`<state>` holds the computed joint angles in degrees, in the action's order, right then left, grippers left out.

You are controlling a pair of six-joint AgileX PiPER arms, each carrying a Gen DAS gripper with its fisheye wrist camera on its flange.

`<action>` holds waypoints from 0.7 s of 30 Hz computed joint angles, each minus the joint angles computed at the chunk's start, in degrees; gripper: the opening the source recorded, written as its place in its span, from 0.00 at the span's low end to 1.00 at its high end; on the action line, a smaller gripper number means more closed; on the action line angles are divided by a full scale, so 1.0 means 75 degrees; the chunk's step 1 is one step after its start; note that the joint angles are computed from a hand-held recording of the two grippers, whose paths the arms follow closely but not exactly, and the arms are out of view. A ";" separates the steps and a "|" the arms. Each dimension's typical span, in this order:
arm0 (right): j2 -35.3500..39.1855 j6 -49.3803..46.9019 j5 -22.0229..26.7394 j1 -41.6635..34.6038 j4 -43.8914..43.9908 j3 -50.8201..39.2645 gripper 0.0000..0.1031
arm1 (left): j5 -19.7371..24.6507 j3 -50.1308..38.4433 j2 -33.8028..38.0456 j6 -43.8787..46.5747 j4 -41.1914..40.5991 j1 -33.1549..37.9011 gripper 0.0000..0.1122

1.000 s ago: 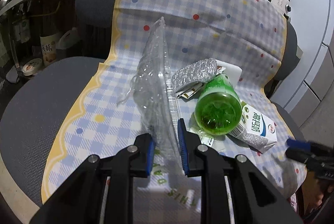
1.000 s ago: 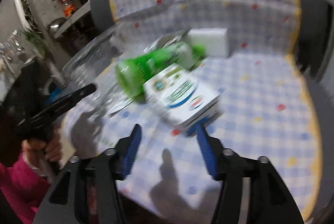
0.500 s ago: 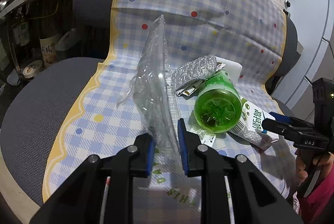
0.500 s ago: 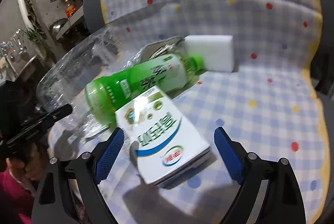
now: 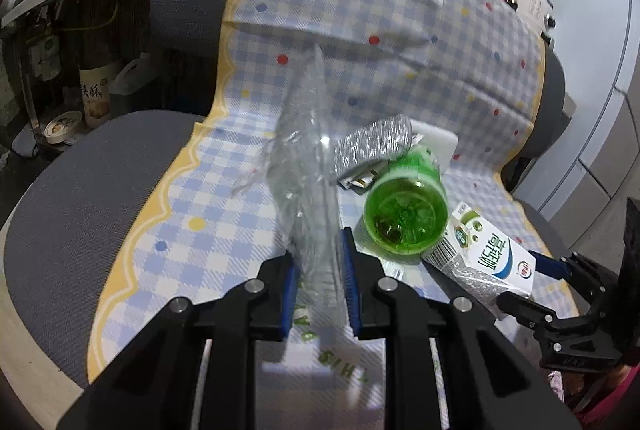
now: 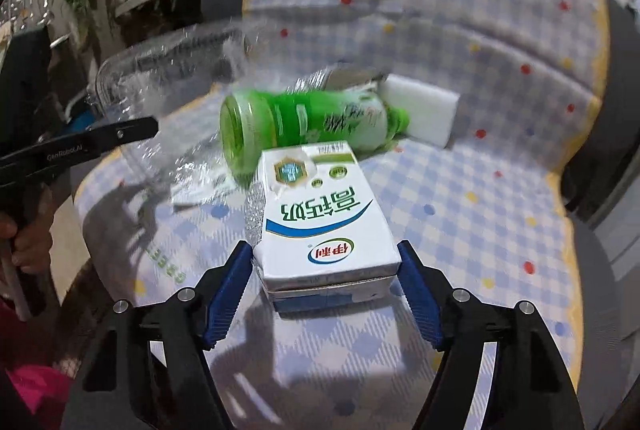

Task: Collect trash
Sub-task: 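Grasp the white milk carton with the right tool while the left tool holds the container, then carry both items to the bin and open both tools over it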

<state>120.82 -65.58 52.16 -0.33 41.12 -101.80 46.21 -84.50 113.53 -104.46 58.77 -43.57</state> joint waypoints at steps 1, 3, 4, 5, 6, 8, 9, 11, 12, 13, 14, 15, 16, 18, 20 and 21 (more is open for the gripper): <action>-0.0158 -0.0076 -0.0171 -0.0048 0.0141 0.0212 0.70 | 0.0078 0.0150 -0.0130 -0.0247 0.0258 -0.0099 0.16; -0.0552 -0.0190 -0.0390 -0.0223 0.0508 0.0635 0.70 | 0.0291 0.0304 -0.0349 -0.0588 0.0688 -0.0305 0.16; -0.0723 -0.0207 -0.0391 -0.0337 0.0680 0.0763 0.70 | 0.0428 0.0349 -0.0463 -0.0734 0.0894 -0.0421 0.15; -0.0885 -0.0212 -0.0416 -0.0446 0.0816 0.0872 0.70 | 0.0543 0.0386 -0.0561 -0.0843 0.1065 -0.0525 0.15; -0.1060 -0.0223 -0.0464 -0.0552 0.0942 0.1002 0.70 | 0.0653 0.0403 -0.0662 -0.0928 0.1244 -0.0638 0.15; -0.1387 -0.0215 -0.0451 -0.0832 0.1228 0.1190 0.70 | 0.0889 0.0442 -0.0863 -0.1142 0.1668 -0.0898 0.14; -0.1495 -0.0176 -0.0413 -0.0975 0.1362 0.1212 0.70 | 0.1116 0.0385 -0.0930 -0.1189 0.1886 -0.1072 0.13; -0.1667 -0.0145 -0.0298 -0.1305 0.1688 0.1240 0.70 | 0.1520 0.0109 -0.0923 -0.1009 0.2075 -0.1264 0.09; -0.1719 -0.0086 -0.0226 -0.1446 0.1747 0.1208 0.70 | 0.1482 0.0072 -0.0985 -0.0993 0.2166 -0.1297 0.09; -0.1800 -0.0051 -0.0181 -0.1574 0.1790 0.1233 0.70 | 0.1323 0.0042 -0.1069 -0.1041 0.2284 -0.1324 0.08; -0.1891 -0.0042 -0.0149 -0.1755 0.1856 0.1256 0.70 | 0.1329 -0.0102 -0.1071 -0.1000 0.2337 -0.1397 0.08; -0.1980 -0.0061 -0.0147 -0.1906 0.1916 0.1310 0.70 | 0.1343 -0.0279 -0.1015 -0.0855 0.2339 -0.1449 0.08; -0.2103 -0.0075 -0.0151 -0.2115 0.1991 0.1397 0.70 | 0.1347 -0.0537 -0.0910 -0.0660 0.2386 -0.1543 0.08; -0.2298 -0.0075 -0.0137 -0.2444 0.2110 0.1557 0.70 | 0.1137 -0.0979 -0.0690 -0.0386 0.2370 -0.1630 0.08; -0.2479 -0.0042 -0.0111 -0.2827 0.2139 0.1661 0.70 | 0.0700 -0.1576 -0.0319 -0.0036 0.2181 -0.1624 0.08; -0.2567 -0.0014 -0.0096 -0.3036 0.2134 0.1711 0.70 | 0.0502 -0.1936 -0.0088 0.0221 0.1997 -0.1604 0.08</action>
<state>101.56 -65.69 51.43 -23.10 57.12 -88.97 49.98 -99.02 112.87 -102.80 73.75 -55.60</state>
